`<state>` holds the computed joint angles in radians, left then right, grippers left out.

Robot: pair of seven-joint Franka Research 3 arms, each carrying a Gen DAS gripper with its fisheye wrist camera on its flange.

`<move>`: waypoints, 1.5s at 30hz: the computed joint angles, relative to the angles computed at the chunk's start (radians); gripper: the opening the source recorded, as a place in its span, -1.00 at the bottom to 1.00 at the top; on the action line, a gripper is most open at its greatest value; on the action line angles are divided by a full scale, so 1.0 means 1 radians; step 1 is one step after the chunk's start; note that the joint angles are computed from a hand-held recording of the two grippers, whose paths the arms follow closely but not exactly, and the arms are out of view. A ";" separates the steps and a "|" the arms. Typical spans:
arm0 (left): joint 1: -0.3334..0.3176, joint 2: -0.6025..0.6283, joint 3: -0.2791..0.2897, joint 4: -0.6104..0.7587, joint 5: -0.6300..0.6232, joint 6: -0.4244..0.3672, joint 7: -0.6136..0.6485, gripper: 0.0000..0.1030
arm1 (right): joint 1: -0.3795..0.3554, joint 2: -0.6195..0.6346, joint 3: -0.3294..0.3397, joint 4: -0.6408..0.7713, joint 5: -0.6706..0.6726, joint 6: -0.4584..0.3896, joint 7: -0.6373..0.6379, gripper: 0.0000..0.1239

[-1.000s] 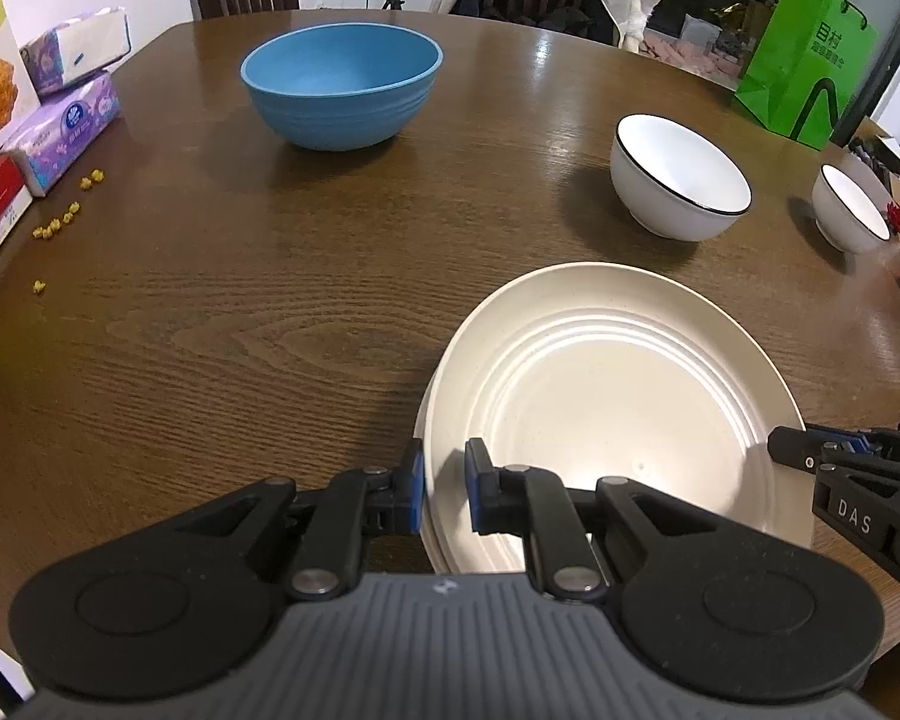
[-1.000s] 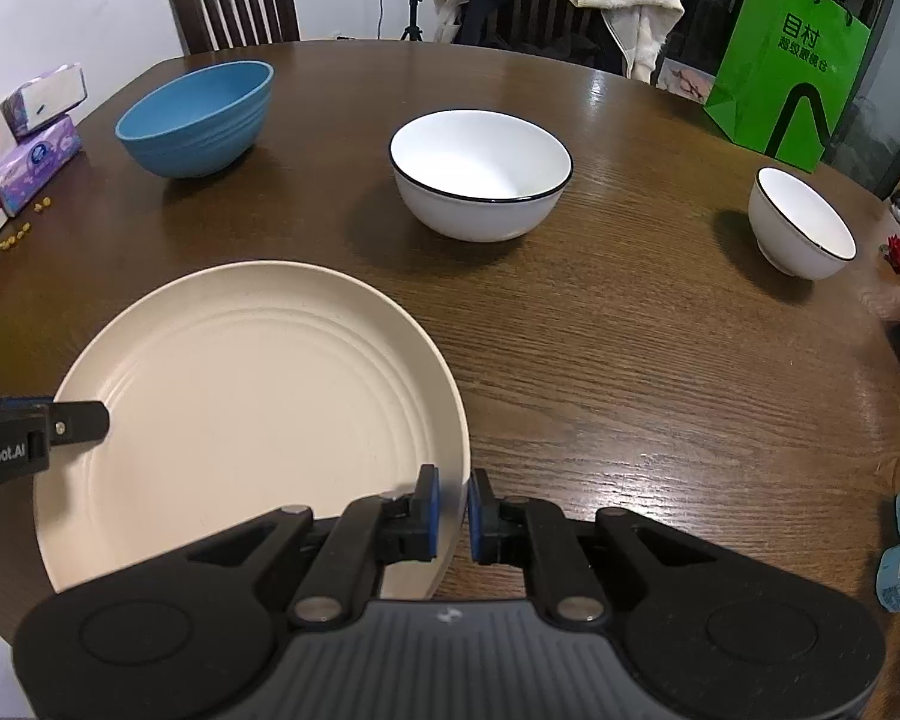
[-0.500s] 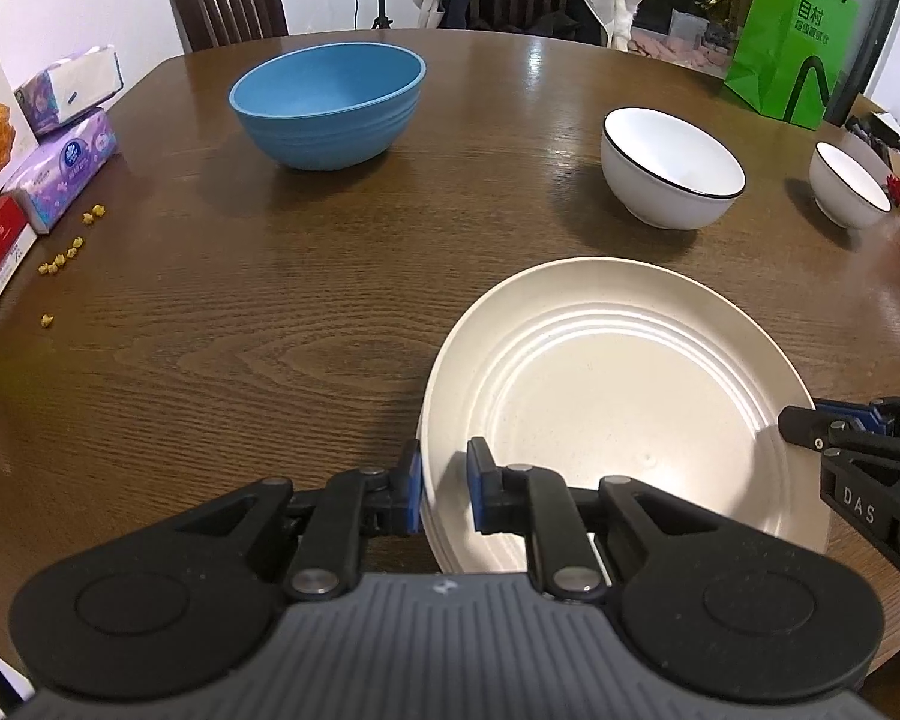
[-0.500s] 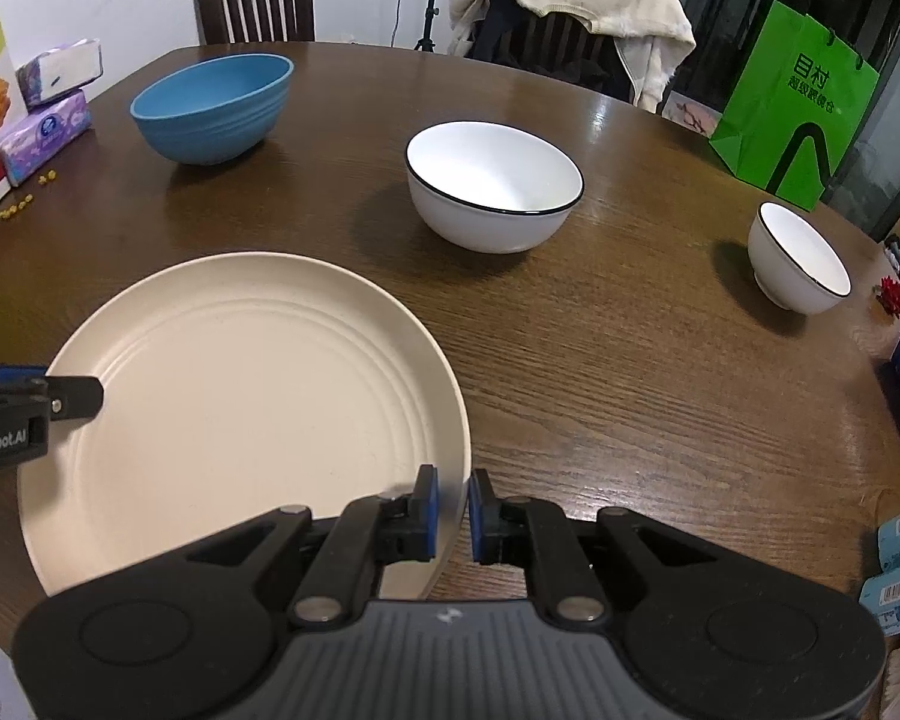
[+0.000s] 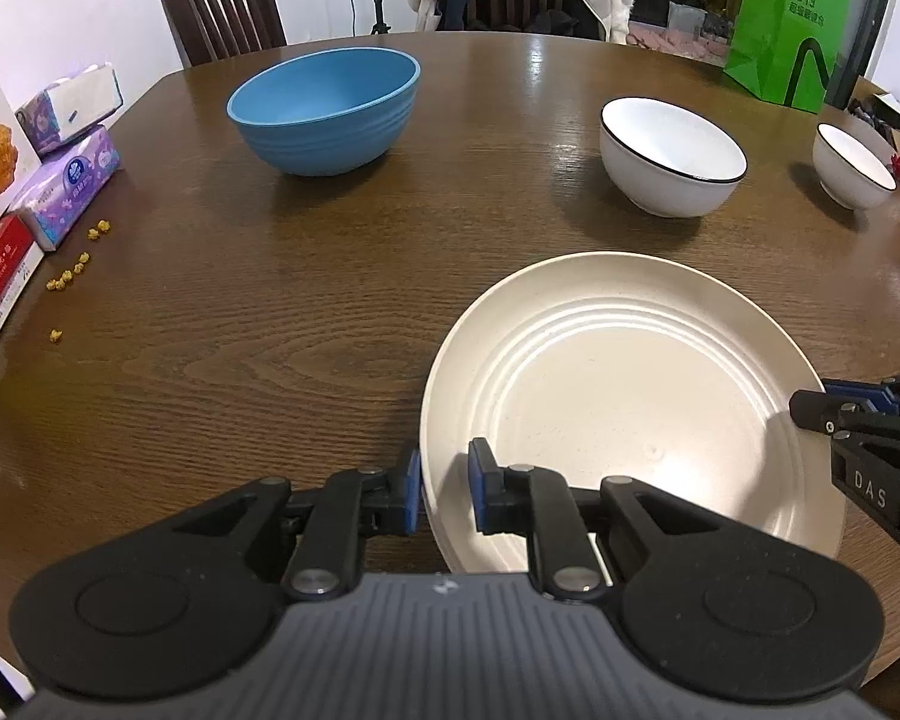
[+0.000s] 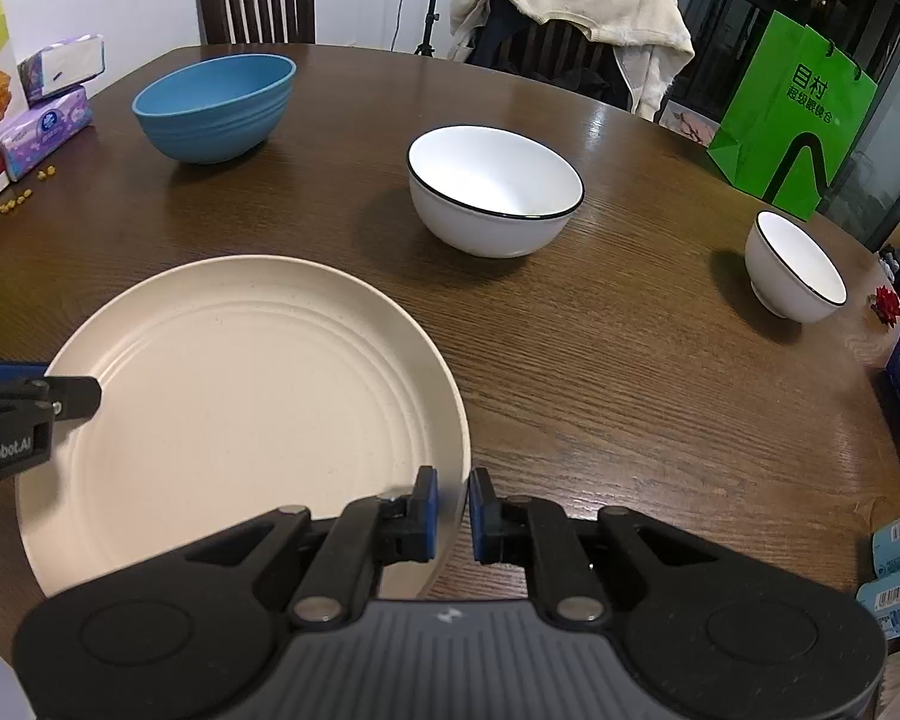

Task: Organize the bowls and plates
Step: 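Open both grippers to release the plate onto the stack, then withdraw both grippers from the three stacked plates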

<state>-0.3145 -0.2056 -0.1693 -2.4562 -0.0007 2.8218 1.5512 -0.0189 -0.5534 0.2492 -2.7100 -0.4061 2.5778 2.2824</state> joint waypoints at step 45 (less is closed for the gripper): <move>-0.176 -0.478 0.195 -0.254 -0.209 -0.021 0.101 1.00 | 0.113 -0.600 -0.001 -0.153 0.357 -0.261 -0.112 0.61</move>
